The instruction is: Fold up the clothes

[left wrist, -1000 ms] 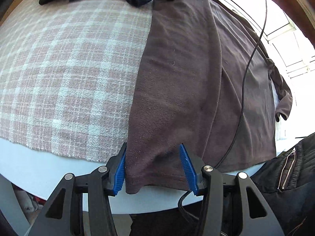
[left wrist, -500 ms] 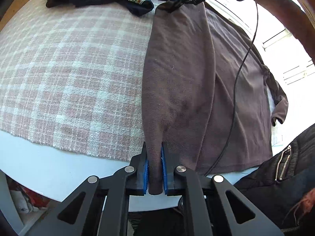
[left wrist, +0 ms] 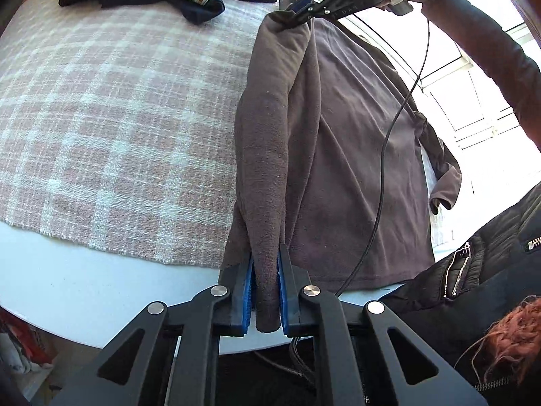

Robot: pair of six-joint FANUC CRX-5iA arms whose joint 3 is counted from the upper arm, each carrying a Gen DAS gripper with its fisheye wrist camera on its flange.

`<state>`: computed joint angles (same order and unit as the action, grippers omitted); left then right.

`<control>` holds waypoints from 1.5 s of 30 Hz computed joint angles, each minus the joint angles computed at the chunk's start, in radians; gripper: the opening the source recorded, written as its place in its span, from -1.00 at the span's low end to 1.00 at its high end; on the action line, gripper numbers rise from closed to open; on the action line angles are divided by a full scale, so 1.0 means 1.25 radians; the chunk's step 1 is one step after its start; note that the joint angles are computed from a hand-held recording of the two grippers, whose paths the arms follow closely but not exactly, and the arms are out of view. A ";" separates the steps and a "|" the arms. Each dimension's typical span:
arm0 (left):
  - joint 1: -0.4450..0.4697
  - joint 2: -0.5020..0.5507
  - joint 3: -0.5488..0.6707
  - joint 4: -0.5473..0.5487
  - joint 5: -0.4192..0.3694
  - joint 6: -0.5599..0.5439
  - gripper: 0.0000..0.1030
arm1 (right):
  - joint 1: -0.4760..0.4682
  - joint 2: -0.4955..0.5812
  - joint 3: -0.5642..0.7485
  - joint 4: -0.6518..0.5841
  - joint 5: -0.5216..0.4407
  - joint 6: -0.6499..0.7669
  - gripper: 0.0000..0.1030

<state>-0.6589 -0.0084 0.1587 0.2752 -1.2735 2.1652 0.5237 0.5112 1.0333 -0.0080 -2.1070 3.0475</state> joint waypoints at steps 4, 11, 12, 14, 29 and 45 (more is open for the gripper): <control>0.012 -0.036 -0.014 -0.006 -0.035 -0.005 -0.59 | -0.009 -0.010 -0.014 -0.003 0.002 -0.003 -0.72; 0.032 -0.035 -0.004 -0.029 -0.072 -0.030 -0.85 | 0.003 -0.098 -0.143 -0.014 0.116 -0.007 -0.75; 0.035 -0.037 0.004 -0.042 -0.084 -0.029 -0.86 | 0.004 -0.111 -0.154 -0.027 0.138 -0.018 -0.76; 0.055 -0.064 -0.007 -0.046 -0.083 -0.024 -0.86 | 0.001 -0.123 -0.151 -0.060 0.161 -0.051 -0.77; 0.061 -0.052 0.001 -0.077 -0.094 -0.005 -0.87 | -0.015 -0.229 -0.297 -0.128 0.275 -0.099 -0.80; -0.077 0.139 0.280 -0.072 -0.151 -0.206 -0.87 | -0.145 -0.311 -0.303 -0.202 0.245 -0.125 -0.80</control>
